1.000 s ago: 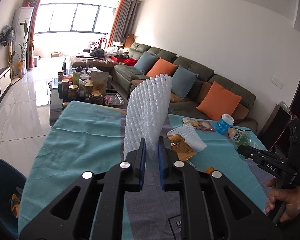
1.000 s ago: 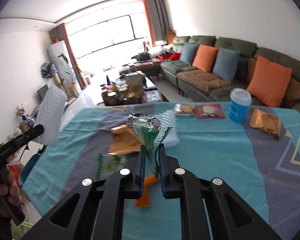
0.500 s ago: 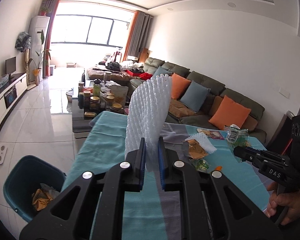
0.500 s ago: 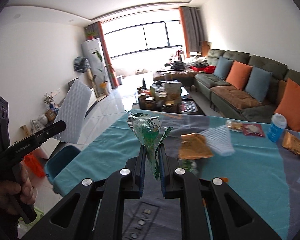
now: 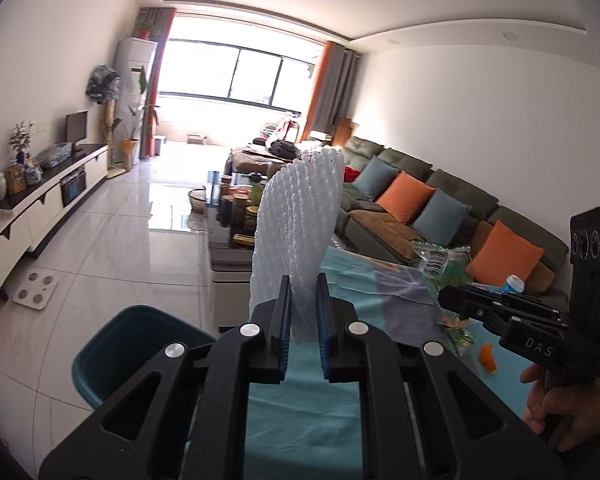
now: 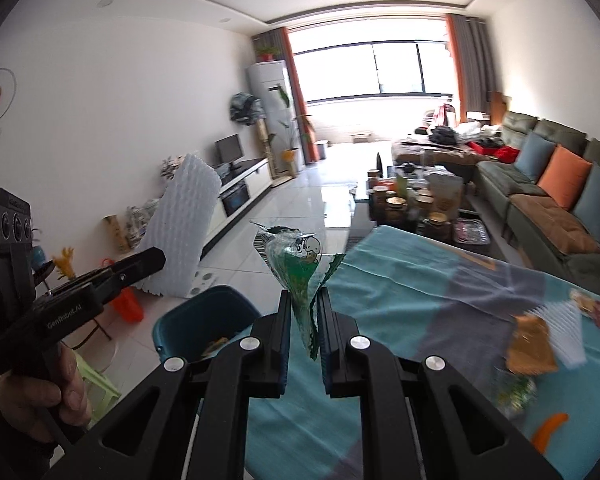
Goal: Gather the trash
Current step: 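Carry the foam net and snack bag over the teal bin with both tools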
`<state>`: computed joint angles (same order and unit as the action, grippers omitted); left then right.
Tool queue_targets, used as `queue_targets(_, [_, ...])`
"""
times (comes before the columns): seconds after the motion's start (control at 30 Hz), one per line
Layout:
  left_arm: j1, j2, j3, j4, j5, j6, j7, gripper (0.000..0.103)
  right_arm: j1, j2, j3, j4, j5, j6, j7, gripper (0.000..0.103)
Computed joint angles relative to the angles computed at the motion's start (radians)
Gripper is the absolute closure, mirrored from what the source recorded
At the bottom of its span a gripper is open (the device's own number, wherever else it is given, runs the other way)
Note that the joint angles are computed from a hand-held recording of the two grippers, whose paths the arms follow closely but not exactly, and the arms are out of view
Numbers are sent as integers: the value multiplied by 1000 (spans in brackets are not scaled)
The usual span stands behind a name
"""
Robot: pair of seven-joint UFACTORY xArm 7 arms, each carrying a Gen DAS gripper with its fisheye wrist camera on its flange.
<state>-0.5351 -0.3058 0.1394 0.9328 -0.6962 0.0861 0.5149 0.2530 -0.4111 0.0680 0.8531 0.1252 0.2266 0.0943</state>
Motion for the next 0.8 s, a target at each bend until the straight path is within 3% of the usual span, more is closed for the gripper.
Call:
queue_targets(0.13, [85,-17,-8,-25,57,10,-53,91,106,146,-49,135,90,3,-115,92])
queue_targets(0.37, [189,-23,15,-62,138,46,-125,91,134,374,-12,371,271,105,-322,92])
queue_targets(0.47, [207,6,39,-56,133,73,-125,91,106,470,34,473,267,174,-349,92])
queue_targets(0.8, [342,213,-73,-8,152,71,-229,91,80,763,110,801,102,404,-275,92])
